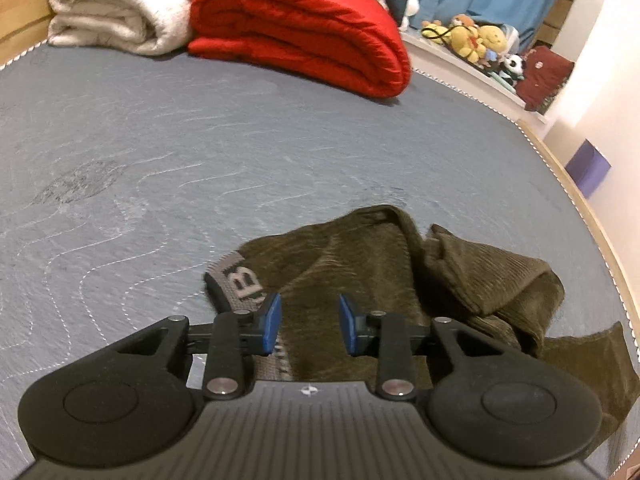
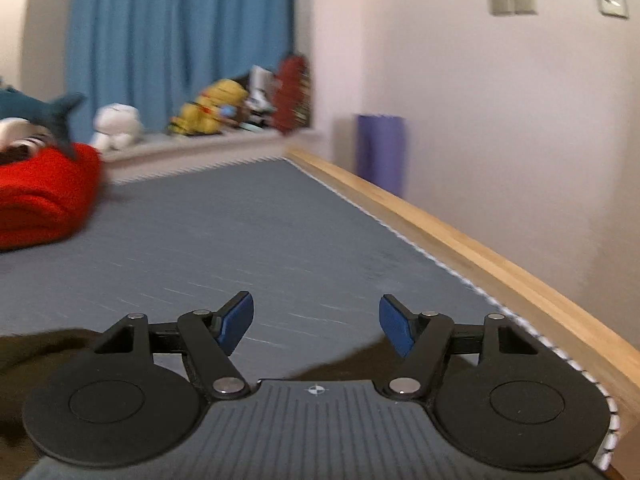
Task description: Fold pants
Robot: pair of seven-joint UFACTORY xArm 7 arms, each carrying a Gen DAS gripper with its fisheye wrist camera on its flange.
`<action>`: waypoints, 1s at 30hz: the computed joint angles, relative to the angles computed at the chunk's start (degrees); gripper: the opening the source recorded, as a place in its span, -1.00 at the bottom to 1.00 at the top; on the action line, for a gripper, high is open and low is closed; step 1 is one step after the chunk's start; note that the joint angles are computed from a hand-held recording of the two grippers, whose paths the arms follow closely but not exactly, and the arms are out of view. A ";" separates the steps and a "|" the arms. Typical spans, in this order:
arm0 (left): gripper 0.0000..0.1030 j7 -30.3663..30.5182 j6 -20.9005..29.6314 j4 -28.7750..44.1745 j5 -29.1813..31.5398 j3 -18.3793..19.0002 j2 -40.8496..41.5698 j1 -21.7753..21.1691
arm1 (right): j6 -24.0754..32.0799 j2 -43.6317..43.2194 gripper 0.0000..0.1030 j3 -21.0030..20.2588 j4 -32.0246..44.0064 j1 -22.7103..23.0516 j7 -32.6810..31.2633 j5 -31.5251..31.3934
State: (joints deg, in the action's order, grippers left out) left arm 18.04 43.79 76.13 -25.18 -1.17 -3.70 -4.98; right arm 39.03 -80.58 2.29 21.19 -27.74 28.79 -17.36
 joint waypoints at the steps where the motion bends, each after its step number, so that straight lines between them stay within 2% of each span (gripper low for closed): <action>1: -0.32 -0.46 0.03 0.53 0.31 0.23 0.77 0.28 | 0.00 0.59 0.34 0.94 1.41 0.99 0.79 1.06; 3: -0.31 -2.78 0.54 2.01 1.68 0.56 3.05 1.09 | 0.56 1.24 0.30 3.77 4.20 3.24 3.33 3.40; 6: -0.29 -4.62 2.28 4.27 2.20 0.81 6.07 2.55 | -1.60 5.31 0.26 6.07 8.80 8.64 5.73 6.60; 9: -0.13 -3.38 4.24 5.50 1.33 0.62 7.99 3.95 | -6.40 10.17 0.26 10.09 11.63 13.44 6.58 7.51; 12: -0.07 -1.53 6.83 6.51 -0.47 0.38 9.59 5.36 | -10.65 14.11 0.26 14.11 12.27 19.45 7.70 9.08; 14: 0.08 1.06 9.44 7.05 -1.94 0.11 10.43 6.27 | -12.82 17.52 0.24 16.42 12.85 23.07 8.22 9.72; 16: 0.19 3.71 12.08 7.42 -3.42 -0.15 11.10 7.00 | -17.51 21.52 0.18 19.63 11.43 25.57 8.72 9.12; 18: 0.21 5.40 13.51 7.08 -3.89 -0.27 11.28 7.39 | -16.97 24.74 0.07 24.10 12.72 26.07 10.31 7.84; 20: 0.21 6.30 14.97 6.86 -4.53 -0.39 11.49 7.61 | -16.94 28.93 0.01 25.99 13.66 28.12 11.05 6.96; 21: 0.22 6.94 15.82 6.80 -5.12 -0.44 11.71 7.77 | -17.12 31.03 0.01 26.23 14.06 29.22 11.20 6.57; 23: 0.34 8.80 15.69 5.83 -5.95 -0.67 11.35 7.78 | -16.47 34.90 0.02 25.56 14.67 32.74 10.13 5.97; 24: 0.40 9.71 15.51 5.43 -6.38 -0.80 11.12 7.68 | -16.03 36.97 0.02 26.56 15.79 34.06 10.53 5.62; 26: 0.41 10.49 15.72 5.08 -6.88 -0.80 10.88 7.54 | -17.18 42.01 0.07 22.68 16.65 40.80 5.64 6.22; 28: 0.38 11.07 14.58 4.40 -5.95 -0.86 10.43 7.00 | -17.45 45.19 0.26 18.45 17.54 48.26 -0.75 7.99; 30: 0.31 11.63 13.21 3.87 -4.90 -0.90 10.11 6.48 | -17.76 46.76 0.36 16.29 17.89 52.86 -6.15 9.01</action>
